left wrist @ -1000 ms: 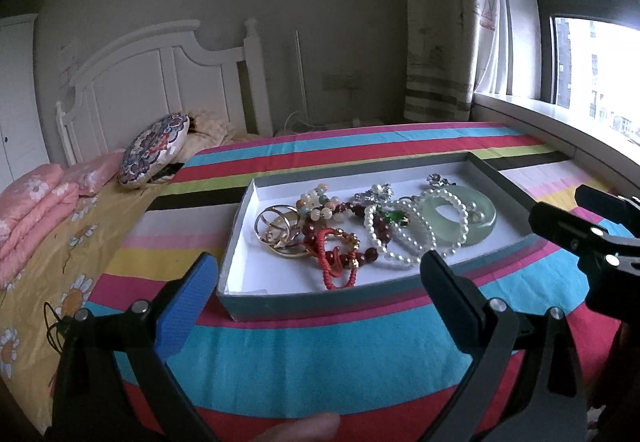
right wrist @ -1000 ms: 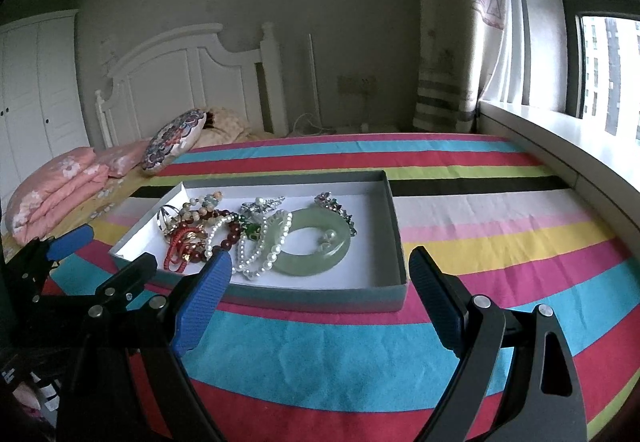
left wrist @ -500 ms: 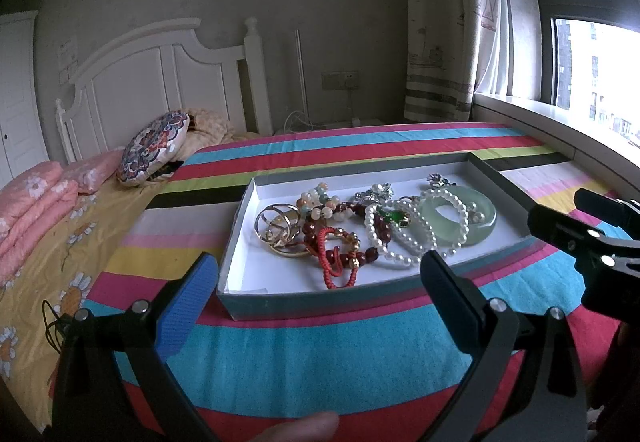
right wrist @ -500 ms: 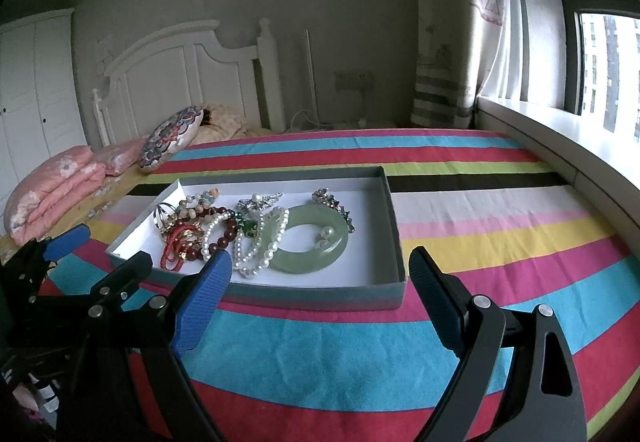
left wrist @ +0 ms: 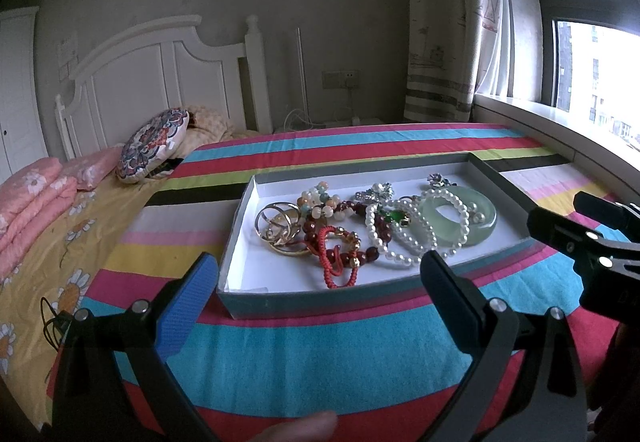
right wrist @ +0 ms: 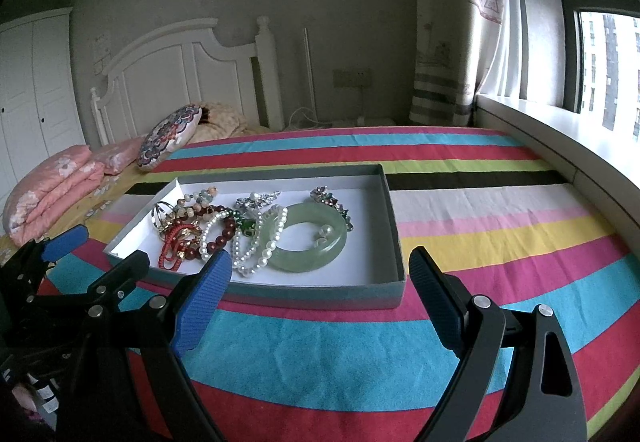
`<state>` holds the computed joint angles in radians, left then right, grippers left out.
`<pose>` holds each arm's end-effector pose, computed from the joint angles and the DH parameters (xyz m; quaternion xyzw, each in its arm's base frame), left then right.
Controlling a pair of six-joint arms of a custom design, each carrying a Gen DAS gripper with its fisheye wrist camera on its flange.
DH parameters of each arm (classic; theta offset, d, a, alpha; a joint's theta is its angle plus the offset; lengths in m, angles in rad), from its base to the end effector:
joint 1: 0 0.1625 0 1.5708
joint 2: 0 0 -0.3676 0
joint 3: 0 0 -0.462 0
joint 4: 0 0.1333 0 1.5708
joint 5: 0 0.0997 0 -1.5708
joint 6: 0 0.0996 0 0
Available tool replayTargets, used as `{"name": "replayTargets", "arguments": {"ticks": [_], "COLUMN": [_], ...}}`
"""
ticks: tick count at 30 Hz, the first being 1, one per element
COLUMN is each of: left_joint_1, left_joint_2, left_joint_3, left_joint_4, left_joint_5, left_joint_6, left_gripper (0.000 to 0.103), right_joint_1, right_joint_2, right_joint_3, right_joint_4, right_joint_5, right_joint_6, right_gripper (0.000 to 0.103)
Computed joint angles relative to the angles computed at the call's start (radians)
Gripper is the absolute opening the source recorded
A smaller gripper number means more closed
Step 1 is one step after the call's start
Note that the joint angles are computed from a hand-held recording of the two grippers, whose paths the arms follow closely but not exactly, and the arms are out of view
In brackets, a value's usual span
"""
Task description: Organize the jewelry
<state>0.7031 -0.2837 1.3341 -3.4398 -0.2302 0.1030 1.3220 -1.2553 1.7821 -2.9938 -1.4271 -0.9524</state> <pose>-0.3602 -0.6072 -0.0782 0.1167 0.7512 -0.5020 0.4124 -0.0177 -0.6689 0.2960 0.3390 -0.8332 0.3931 0.1908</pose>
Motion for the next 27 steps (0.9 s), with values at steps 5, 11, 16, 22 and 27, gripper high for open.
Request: {"name": "replayTargets", "arguments": {"ticks": [5, 11, 16, 22, 27], "left_joint_1": [0.0, 0.0, 0.0, -0.001, 0.0], "left_joint_2": [0.001, -0.006, -0.004, -0.006, -0.01], "left_joint_3": [0.0, 0.007, 0.004, 0.006, 0.011], "left_joint_4": [0.001, 0.018, 0.03, 0.03, 0.028], "left_joint_5": [0.0, 0.0, 0.0, 0.0, -0.001], "left_joint_6": [-0.003, -0.02, -0.032, -0.032, -0.031], "left_gripper": [0.1, 0.1, 0.1, 0.1, 0.1], "right_joint_1": [0.0, 0.0, -0.001, 0.0, 0.0], "right_joint_2": [0.001, 0.001, 0.0, 0.0, -0.001], "right_joint_3": [0.001, 0.0, 0.001, 0.001, 0.002], "right_joint_4": [-0.003, -0.003, -0.003, -0.001, -0.001], "right_joint_5": [-0.001, -0.001, 0.0, -0.001, -0.001], "right_joint_6": [0.001, 0.001, 0.001, 0.001, 0.0], "right_gripper": [0.086, 0.086, 0.086, 0.086, 0.086]}}
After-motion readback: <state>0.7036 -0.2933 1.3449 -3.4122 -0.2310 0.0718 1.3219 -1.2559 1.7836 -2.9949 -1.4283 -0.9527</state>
